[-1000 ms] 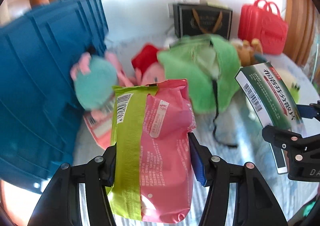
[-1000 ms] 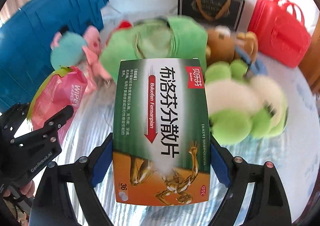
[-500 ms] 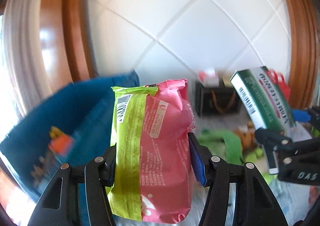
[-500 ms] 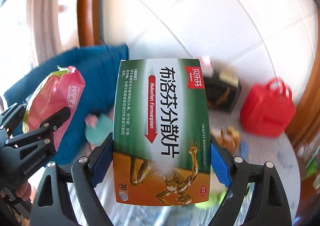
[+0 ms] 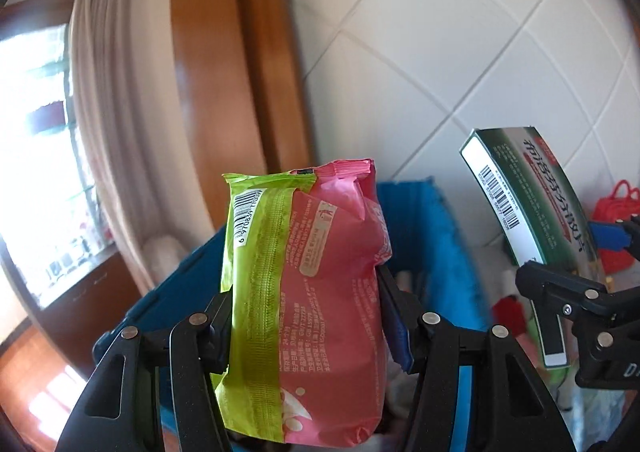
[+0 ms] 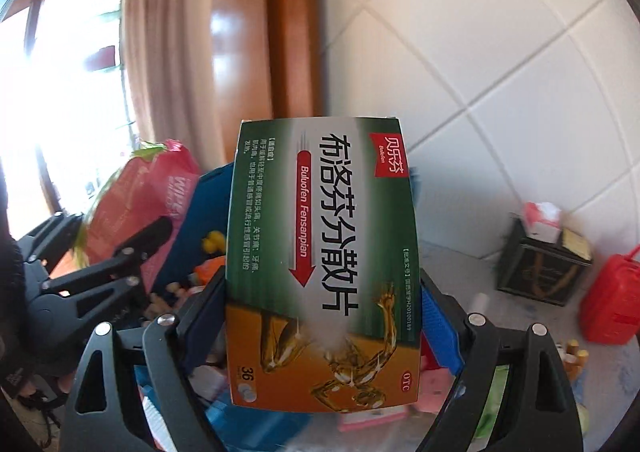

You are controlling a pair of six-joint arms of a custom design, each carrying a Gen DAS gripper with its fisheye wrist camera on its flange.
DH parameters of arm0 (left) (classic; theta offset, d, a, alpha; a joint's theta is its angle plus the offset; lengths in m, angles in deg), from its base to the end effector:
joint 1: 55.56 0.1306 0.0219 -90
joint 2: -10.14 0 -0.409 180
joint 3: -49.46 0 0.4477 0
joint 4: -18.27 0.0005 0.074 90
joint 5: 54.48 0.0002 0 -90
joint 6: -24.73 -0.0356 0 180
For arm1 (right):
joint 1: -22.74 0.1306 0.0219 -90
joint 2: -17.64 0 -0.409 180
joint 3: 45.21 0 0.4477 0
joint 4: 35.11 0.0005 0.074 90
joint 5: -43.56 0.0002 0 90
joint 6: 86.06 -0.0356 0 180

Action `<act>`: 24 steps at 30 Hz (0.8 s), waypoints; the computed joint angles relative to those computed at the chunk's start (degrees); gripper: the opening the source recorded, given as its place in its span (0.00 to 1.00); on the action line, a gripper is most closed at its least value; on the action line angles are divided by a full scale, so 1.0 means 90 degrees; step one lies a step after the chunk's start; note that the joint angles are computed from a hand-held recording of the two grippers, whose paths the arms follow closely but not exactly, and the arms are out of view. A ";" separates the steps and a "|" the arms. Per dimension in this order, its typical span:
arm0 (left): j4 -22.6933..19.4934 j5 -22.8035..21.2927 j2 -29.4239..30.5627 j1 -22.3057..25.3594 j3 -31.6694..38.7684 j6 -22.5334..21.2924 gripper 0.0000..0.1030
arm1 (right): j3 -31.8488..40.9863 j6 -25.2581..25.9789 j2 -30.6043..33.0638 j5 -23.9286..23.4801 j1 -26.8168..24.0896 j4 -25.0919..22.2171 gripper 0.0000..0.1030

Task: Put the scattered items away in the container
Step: 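Carry the wipes pack and medicine box over the blue crate and release both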

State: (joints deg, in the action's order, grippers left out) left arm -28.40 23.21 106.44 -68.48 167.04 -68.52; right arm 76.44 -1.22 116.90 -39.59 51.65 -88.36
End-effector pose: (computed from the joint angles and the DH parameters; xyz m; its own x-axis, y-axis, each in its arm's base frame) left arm 0.5690 -0.1233 0.6528 -0.4155 0.1521 -0.8968 0.0544 0.9883 0.1425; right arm 0.5235 0.2837 0.6485 -0.4823 -0.1644 -0.8604 -0.3484 0.9372 0.0163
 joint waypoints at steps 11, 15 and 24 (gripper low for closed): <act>-0.0433 0.0793 0.0324 0.0813 -0.0063 -0.0146 0.57 | 0.1505 -0.0249 0.1380 0.0343 0.0743 -0.1289 0.84; -0.0348 0.1008 0.0284 0.0886 -0.0142 -0.0196 0.69 | 0.1590 -0.0296 0.1426 0.0484 0.0763 -0.1490 0.84; -0.0187 0.1133 0.0054 0.0957 -0.0368 -0.0194 0.81 | 0.1198 -0.0448 0.1224 0.0986 0.0887 -0.1236 0.94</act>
